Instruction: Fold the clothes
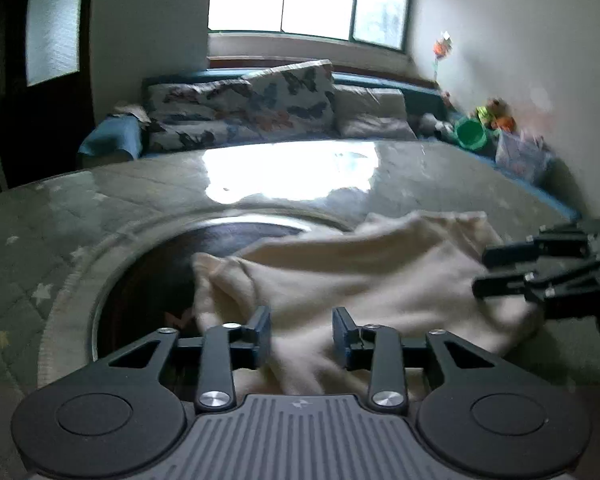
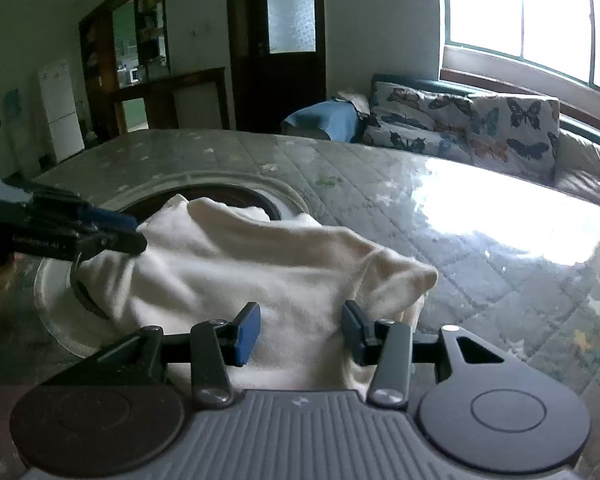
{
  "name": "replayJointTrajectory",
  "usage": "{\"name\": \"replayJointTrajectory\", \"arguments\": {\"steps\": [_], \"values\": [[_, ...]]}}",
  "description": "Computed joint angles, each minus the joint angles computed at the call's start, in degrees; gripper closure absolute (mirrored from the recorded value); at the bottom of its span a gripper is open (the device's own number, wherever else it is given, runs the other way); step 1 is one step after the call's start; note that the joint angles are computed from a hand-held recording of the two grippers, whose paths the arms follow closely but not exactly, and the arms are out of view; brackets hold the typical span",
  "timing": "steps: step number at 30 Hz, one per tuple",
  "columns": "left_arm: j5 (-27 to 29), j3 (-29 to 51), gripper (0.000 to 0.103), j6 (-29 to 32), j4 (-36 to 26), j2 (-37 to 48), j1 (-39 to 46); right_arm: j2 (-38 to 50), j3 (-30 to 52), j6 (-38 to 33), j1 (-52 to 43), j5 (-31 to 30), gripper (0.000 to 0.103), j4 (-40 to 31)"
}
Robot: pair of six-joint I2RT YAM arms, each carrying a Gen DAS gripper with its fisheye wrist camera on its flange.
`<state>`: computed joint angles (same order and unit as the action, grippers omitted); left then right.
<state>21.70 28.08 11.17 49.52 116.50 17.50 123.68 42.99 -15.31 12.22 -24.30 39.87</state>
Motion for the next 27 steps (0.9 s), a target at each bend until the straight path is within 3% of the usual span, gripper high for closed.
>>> {"name": "replayJointTrajectory", "arguments": {"steps": [2,8,15,27], "values": [[-0.03,-0.46,0.056,-0.86,0.85,-0.68,1.36,-1.27,-0.87,0.95,-0.89,-1.60,0.055,0.28],[-2.94,3.23,0.049,-4.27,-5.44,-0.23,3.29,-0.39,0.40,7.55,-4.30,-2.02,0.050,-0.56],[0.56,5.87,0.037,-7.25,-10.19,0.58,5.00,3.39,4.98,14.36,-8.30,-8.28,0.048,-6.41],[-2.50,7.62,0.036,-9.06,-12.81,1.38,2.24,4.55,2.88,16.83,-4.35,1.00,0.045,0.56]]}}
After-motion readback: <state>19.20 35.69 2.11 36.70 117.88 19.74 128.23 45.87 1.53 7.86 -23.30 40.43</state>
